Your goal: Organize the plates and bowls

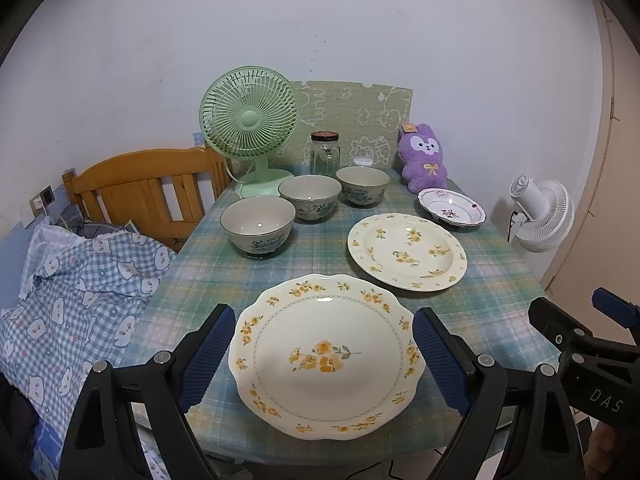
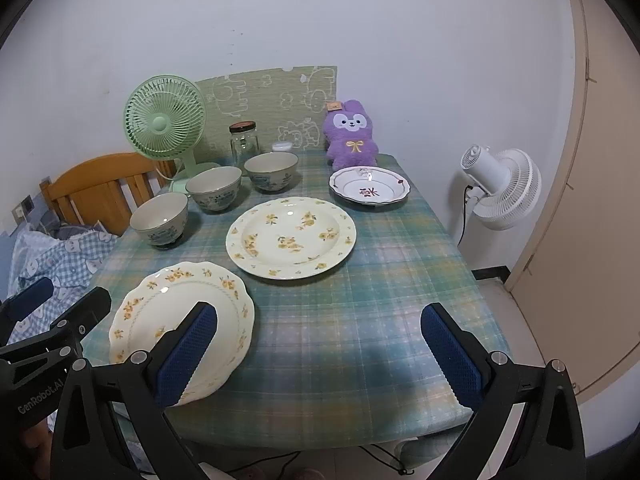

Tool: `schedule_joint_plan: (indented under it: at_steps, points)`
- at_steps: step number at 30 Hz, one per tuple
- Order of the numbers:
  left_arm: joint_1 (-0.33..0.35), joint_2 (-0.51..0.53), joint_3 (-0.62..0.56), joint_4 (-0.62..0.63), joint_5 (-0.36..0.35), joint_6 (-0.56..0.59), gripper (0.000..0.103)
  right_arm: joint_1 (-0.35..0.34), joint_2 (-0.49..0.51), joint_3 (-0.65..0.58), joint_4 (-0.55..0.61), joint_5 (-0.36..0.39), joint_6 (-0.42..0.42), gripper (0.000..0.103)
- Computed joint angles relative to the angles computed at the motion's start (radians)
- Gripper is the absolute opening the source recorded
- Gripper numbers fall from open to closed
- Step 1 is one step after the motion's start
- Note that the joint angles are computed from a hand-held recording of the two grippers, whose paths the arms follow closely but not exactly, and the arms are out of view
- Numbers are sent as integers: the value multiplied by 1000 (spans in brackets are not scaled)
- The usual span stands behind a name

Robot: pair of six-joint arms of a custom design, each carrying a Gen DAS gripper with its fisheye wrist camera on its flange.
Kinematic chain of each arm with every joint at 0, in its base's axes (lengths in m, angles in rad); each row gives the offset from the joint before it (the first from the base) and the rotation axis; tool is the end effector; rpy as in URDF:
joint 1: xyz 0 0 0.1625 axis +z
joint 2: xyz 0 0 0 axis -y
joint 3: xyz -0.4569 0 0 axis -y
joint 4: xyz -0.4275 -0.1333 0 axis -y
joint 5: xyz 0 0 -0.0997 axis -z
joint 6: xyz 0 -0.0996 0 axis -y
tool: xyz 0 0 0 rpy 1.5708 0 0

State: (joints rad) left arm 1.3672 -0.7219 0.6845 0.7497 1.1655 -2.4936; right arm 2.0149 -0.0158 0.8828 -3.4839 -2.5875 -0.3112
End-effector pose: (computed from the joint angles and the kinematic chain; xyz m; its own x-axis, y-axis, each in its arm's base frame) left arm 0.0125 -0.7931 0.3451 -0.6859 0.3015 -0.6623 0.6850 0.5746 -0.4479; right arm 0.4000 -0.7275 -0.0962 -0.6874 0.2789 0.6705 -0.4472 0.5649 -0.6935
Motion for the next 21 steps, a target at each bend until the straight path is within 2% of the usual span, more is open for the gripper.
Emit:
schedule_joint_plan:
  at_steps: [21]
  points:
    - [-6,-3,9,-23,-6,1,89,-1,-1,0,-2,8,-3,100]
